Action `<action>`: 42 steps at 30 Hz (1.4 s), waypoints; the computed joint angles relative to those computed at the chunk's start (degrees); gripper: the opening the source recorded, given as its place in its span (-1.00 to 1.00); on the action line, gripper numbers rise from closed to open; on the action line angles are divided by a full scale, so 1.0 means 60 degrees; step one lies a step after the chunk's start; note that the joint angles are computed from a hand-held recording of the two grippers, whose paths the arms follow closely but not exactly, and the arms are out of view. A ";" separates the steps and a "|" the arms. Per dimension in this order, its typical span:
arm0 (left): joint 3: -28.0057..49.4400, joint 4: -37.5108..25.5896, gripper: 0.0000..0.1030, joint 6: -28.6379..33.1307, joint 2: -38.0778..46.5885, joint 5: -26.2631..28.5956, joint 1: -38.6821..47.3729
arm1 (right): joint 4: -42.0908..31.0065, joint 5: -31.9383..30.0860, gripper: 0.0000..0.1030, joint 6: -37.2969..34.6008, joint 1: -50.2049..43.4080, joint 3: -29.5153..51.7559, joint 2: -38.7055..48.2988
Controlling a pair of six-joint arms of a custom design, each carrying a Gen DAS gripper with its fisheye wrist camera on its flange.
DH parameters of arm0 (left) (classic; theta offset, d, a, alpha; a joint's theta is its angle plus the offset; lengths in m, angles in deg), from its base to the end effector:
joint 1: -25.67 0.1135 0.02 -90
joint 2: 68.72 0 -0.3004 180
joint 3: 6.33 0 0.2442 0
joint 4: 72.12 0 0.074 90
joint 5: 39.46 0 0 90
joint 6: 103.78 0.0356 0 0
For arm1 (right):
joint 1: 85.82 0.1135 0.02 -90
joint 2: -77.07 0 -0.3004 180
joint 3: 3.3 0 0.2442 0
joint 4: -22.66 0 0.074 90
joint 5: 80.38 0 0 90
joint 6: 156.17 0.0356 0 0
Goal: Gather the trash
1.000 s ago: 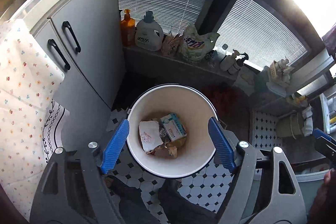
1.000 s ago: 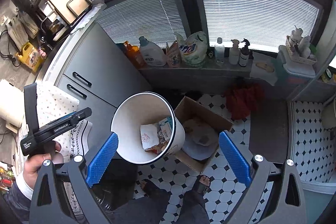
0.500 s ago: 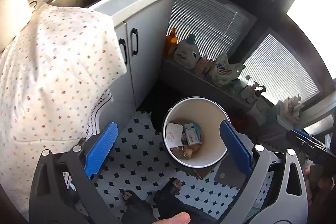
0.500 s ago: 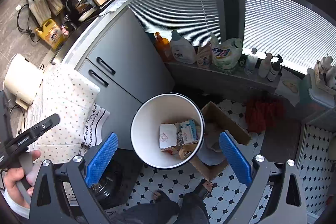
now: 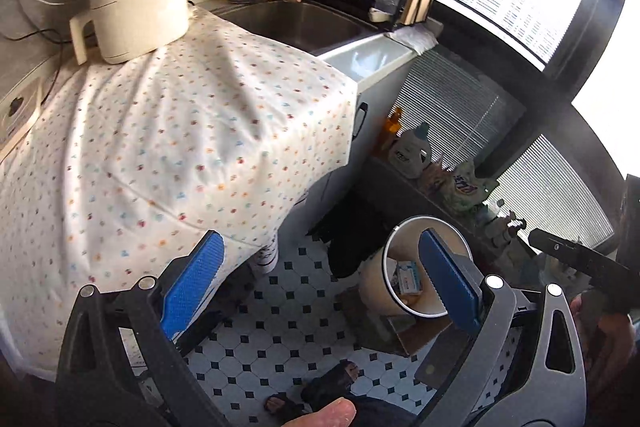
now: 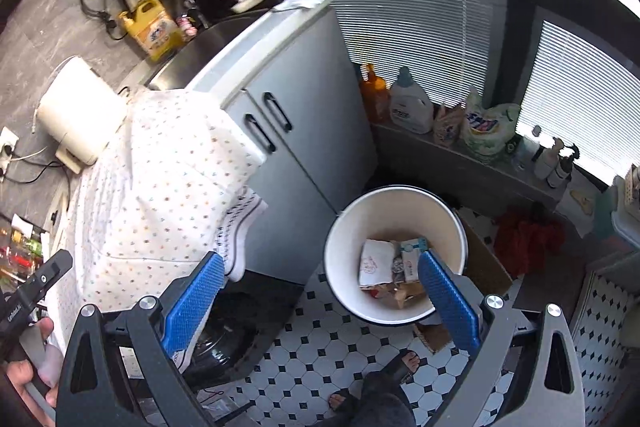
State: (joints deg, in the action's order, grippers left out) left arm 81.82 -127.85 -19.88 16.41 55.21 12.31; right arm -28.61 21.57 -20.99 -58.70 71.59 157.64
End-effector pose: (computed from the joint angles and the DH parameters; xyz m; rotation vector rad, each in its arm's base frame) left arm 0.2958 -0.0732 0.3386 0.1928 2.4955 -0.2433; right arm 0.2465 0.1179 0.2945 0.4779 2.5032 0.2305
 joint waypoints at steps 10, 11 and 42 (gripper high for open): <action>-0.0301 -0.1065 0.88 0.1402 -0.2137 0.0923 0.2798 | -0.1223 0.1234 0.85 0.0781 0.2392 0.2206 0.0740; -0.0304 -0.1148 0.88 0.1567 -0.2334 0.1011 0.3030 | -0.1284 0.1409 0.85 0.0824 0.2638 0.2358 0.0772; 0.1098 -0.5417 0.88 0.7097 -0.4740 0.7336 1.2706 | -0.3369 0.4847 0.85 0.1363 0.7454 0.6146 0.1968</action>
